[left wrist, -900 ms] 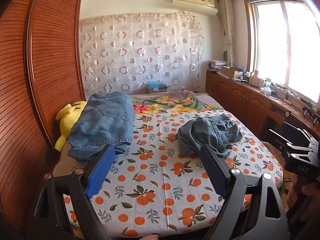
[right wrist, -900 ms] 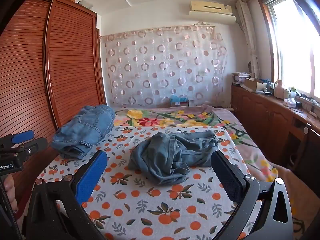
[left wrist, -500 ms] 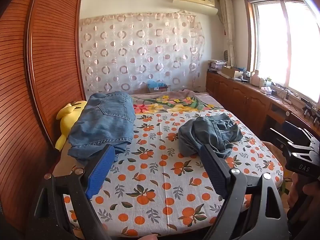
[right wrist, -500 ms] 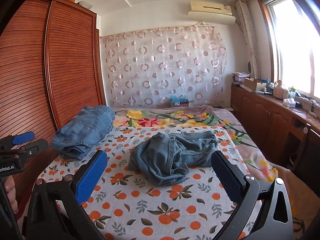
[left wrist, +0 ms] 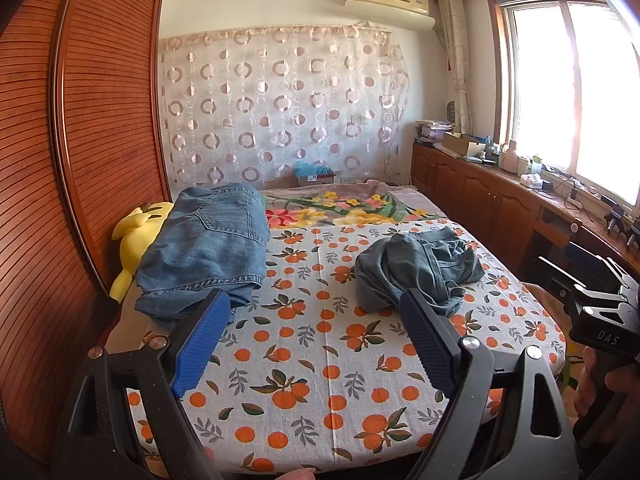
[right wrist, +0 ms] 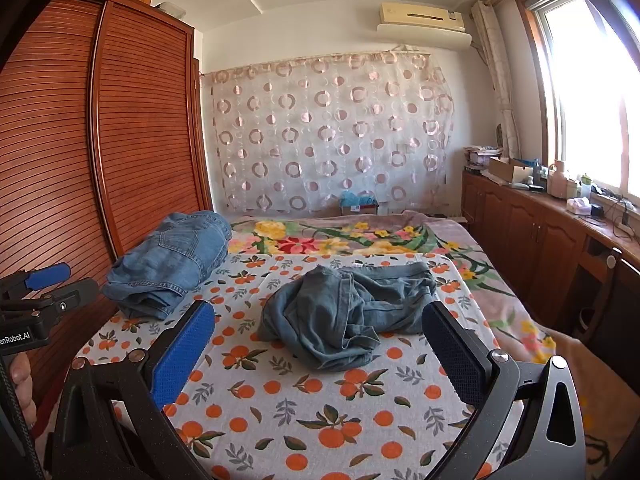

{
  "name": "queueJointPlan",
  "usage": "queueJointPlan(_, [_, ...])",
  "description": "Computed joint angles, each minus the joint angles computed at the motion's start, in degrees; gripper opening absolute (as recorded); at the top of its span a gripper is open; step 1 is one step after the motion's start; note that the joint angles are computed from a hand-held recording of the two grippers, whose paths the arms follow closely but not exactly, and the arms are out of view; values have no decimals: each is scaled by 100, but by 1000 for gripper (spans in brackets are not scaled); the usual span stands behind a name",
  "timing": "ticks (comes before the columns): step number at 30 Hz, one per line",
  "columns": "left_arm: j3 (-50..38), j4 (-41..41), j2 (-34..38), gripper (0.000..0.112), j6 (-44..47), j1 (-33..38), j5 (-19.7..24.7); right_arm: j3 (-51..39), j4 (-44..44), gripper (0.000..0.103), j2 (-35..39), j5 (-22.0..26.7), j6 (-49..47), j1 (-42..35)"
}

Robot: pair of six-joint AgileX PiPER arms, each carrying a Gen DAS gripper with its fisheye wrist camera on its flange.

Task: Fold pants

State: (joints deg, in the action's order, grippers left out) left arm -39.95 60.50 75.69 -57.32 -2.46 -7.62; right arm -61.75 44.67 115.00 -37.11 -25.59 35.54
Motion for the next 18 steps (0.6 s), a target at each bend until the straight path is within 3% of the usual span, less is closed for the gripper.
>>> queueJointPlan(18, [2,-29,-2,87,29,3,-4,19,6,103,-18,1,-6,14])
